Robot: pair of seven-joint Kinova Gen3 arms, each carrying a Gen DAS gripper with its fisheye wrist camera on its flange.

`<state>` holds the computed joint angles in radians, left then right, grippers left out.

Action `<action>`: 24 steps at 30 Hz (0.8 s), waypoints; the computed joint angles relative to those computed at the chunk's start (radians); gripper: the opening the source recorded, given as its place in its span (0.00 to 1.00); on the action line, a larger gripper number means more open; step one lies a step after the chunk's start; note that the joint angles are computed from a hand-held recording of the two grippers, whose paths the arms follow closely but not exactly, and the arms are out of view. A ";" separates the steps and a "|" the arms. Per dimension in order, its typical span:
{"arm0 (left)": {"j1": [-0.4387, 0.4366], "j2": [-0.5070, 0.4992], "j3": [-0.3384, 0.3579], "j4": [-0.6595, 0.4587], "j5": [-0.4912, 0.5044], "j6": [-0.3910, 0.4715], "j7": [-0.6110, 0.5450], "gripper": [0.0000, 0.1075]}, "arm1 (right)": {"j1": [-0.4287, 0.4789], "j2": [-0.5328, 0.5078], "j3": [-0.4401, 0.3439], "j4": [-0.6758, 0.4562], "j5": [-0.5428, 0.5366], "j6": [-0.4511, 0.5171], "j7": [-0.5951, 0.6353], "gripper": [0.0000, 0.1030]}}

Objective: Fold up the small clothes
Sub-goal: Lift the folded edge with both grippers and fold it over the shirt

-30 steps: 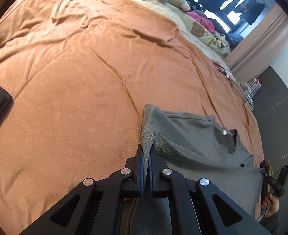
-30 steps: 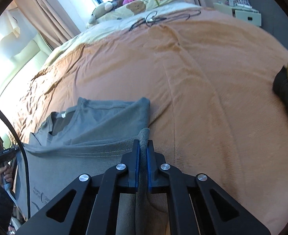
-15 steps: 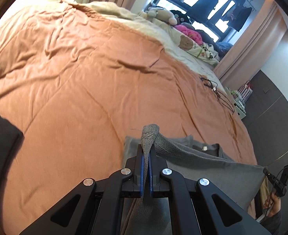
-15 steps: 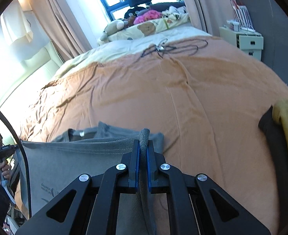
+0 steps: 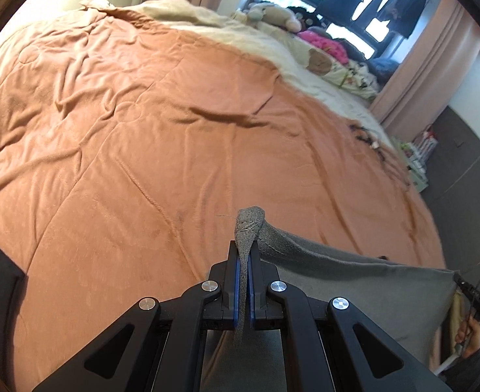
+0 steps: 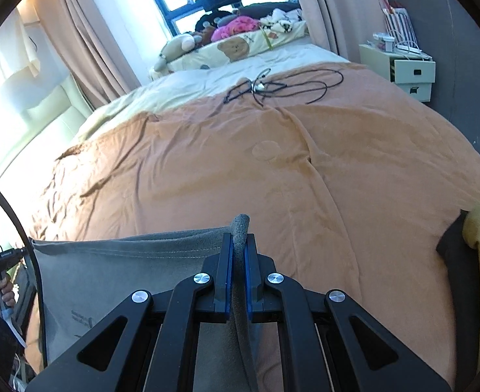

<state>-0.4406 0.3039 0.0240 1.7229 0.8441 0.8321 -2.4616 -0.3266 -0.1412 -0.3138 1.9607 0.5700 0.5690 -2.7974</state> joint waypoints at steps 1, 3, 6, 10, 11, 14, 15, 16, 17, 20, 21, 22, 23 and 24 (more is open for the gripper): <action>0.018 0.012 -0.002 -0.006 -0.019 -0.020 0.016 0.03 | 0.002 0.020 0.007 -0.012 -0.009 -0.001 0.018 0.02; 0.043 0.046 0.001 -0.026 -0.058 -0.043 0.052 0.03 | -0.009 0.074 0.028 -0.045 -0.014 0.005 0.037 0.02; 0.068 0.099 0.011 -0.058 -0.120 -0.064 0.116 0.03 | -0.031 0.139 0.079 -0.083 -0.052 -0.004 0.091 0.02; 0.086 0.146 0.026 -0.085 -0.194 -0.092 0.200 0.03 | -0.067 0.205 0.131 -0.140 -0.092 0.026 0.166 0.02; 0.084 0.155 0.033 -0.090 -0.203 -0.098 0.211 0.03 | -0.075 0.216 0.143 -0.148 -0.095 0.028 0.177 0.02; 0.077 0.155 0.051 -0.082 -0.223 -0.126 0.236 0.03 | -0.099 0.228 0.172 -0.157 -0.085 0.024 0.172 0.02; 0.074 0.152 0.057 -0.080 -0.224 -0.134 0.241 0.03 | -0.110 0.228 0.180 -0.159 -0.063 0.026 0.152 0.02; 0.069 0.146 0.065 -0.072 -0.221 -0.148 0.239 0.03 | -0.118 0.224 0.185 -0.156 -0.047 0.025 0.132 0.02; 0.058 0.140 0.076 -0.064 -0.210 -0.157 0.230 0.03 | -0.124 0.222 0.188 -0.156 -0.031 0.026 0.116 0.02; 0.047 0.130 0.088 -0.060 -0.198 -0.170 0.220 0.03 | -0.148 0.214 0.187 -0.149 0.042 0.039 0.045 0.02; 0.053 0.131 0.084 -0.064 -0.207 -0.170 0.228 0.03 | -0.153 0.215 0.185 -0.148 0.060 0.044 0.025 0.02; 0.062 0.133 0.078 -0.067 -0.218 -0.175 0.242 0.03 | -0.155 0.217 0.183 -0.148 0.070 0.046 0.014 0.02; 0.066 0.134 0.075 -0.068 -0.223 -0.179 0.253 0.03 | -0.157 0.220 0.182 -0.146 0.082 0.045 0.001 0.02; 0.066 0.138 0.076 -0.072 -0.226 -0.179 0.262 0.03 | -0.158 0.224 0.183 -0.144 0.089 0.039 -0.007 0.02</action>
